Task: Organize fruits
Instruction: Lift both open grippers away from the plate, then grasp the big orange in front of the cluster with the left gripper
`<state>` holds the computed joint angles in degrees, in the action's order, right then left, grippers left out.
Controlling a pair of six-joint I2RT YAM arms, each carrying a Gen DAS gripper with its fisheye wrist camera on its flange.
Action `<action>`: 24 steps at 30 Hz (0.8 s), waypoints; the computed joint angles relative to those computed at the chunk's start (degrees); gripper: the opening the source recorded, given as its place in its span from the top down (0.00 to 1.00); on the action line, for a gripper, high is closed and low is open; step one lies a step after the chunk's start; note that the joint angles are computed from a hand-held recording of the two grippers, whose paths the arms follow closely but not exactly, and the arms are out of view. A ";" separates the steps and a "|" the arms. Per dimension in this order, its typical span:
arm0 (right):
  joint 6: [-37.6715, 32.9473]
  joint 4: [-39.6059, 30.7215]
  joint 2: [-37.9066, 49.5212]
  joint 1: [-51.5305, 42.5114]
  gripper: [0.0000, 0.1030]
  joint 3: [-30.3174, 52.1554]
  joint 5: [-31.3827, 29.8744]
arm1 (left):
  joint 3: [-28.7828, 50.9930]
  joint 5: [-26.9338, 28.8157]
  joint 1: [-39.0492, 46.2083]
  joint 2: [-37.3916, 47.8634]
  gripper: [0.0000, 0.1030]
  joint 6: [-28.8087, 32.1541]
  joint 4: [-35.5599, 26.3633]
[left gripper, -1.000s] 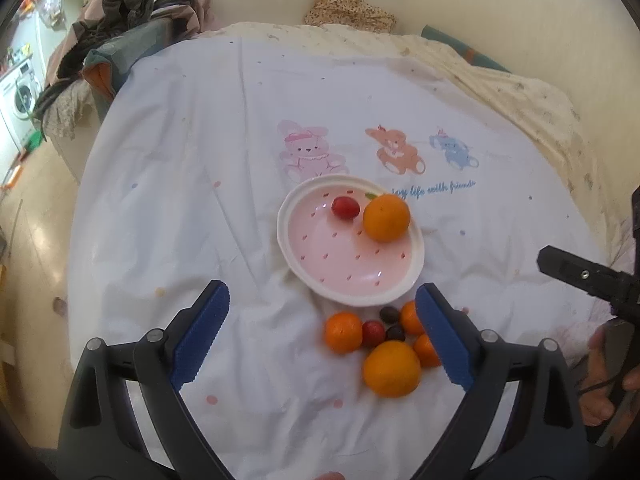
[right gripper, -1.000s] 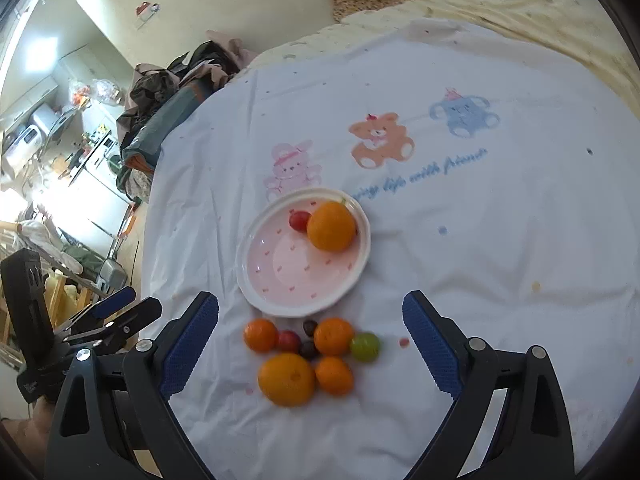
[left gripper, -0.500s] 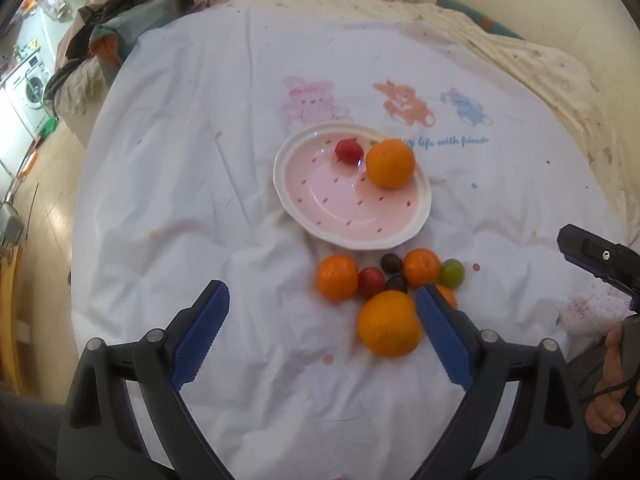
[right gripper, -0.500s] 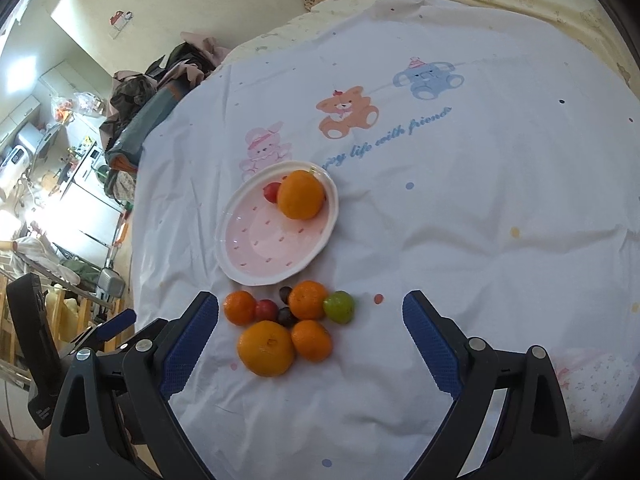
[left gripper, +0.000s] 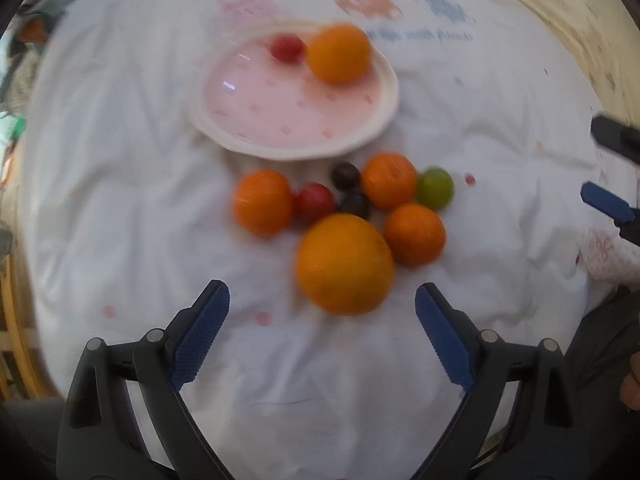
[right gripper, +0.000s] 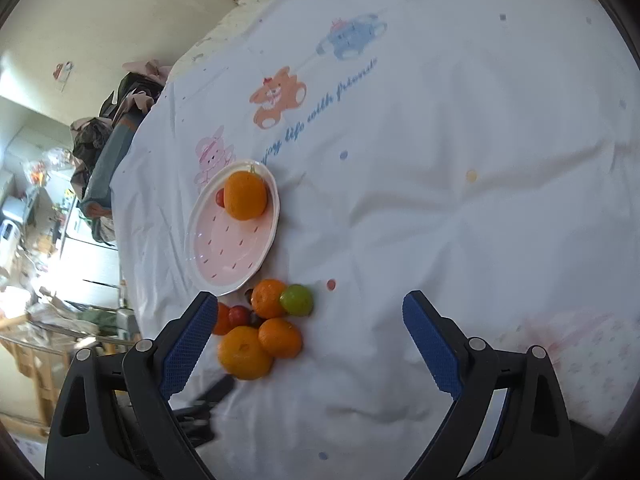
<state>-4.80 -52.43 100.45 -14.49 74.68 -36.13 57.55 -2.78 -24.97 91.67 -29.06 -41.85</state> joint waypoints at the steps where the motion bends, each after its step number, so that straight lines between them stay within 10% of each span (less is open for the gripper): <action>1: 0.09 -0.55 0.58 0.04 0.07 0.48 -0.55 | 0.33 0.99 -0.05 1.80 0.10 0.42 0.87; 24: 0.25 -1.00 2.01 3.72 0.07 1.51 3.58 | 0.15 4.18 1.84 7.27 0.20 7.31 8.45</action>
